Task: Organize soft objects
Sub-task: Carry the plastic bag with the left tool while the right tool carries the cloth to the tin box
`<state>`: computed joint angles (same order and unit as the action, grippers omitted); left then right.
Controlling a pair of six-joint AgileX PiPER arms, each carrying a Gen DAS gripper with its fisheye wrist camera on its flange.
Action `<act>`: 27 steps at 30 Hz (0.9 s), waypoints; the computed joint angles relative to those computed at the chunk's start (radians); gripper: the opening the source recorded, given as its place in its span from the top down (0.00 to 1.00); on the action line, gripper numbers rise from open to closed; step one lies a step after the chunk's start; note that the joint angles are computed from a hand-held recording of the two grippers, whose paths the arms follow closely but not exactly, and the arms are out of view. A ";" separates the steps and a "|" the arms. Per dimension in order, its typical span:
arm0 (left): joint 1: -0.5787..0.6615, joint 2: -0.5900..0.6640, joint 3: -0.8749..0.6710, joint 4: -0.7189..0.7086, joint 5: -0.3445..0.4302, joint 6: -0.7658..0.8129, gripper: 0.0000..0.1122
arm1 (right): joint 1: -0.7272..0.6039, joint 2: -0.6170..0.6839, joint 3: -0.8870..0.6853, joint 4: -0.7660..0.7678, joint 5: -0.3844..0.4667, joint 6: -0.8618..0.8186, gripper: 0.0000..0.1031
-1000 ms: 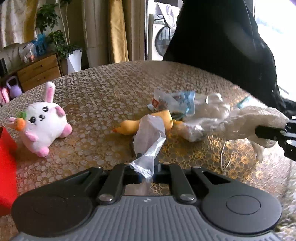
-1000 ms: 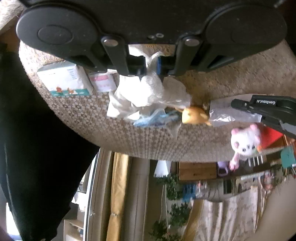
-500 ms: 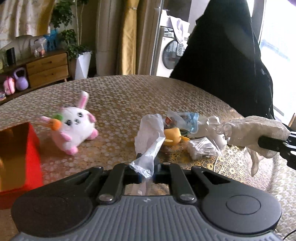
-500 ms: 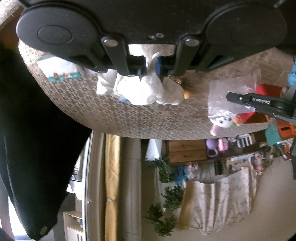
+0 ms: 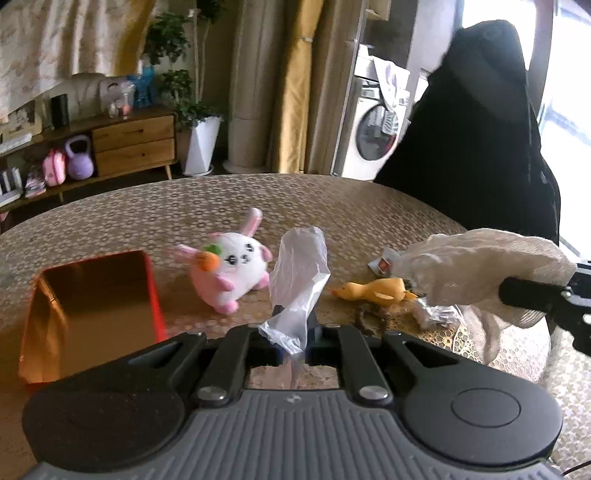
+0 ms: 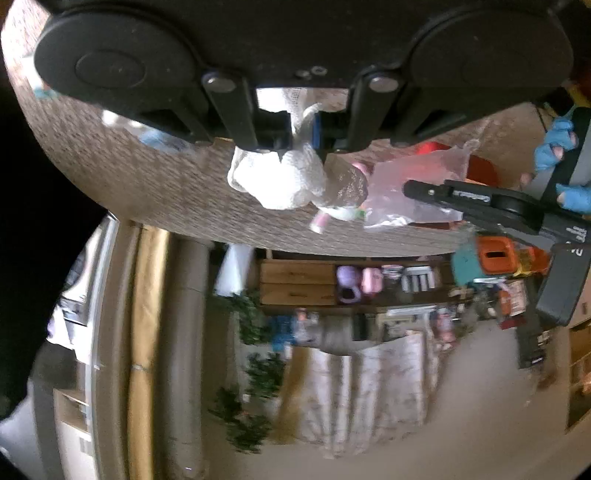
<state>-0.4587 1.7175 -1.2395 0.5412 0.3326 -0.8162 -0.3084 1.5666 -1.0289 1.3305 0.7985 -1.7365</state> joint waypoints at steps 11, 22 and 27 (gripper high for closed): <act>0.190 -0.119 0.084 -0.281 -0.029 0.271 0.92 | 0.276 0.035 -0.118 -0.072 -0.114 0.142 0.91; 0.386 -0.101 0.048 -0.444 -0.036 0.476 0.92 | 0.505 0.176 -0.293 -0.174 -0.219 0.288 0.91; 0.453 -0.049 -0.003 -0.521 -0.024 0.581 0.91 | 0.591 0.266 -0.394 -0.250 -0.258 0.350 0.91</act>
<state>-0.0059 1.6681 -1.2428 0.0205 0.3090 -0.2353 0.2822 1.8323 -1.4231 1.0802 0.5400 -1.3869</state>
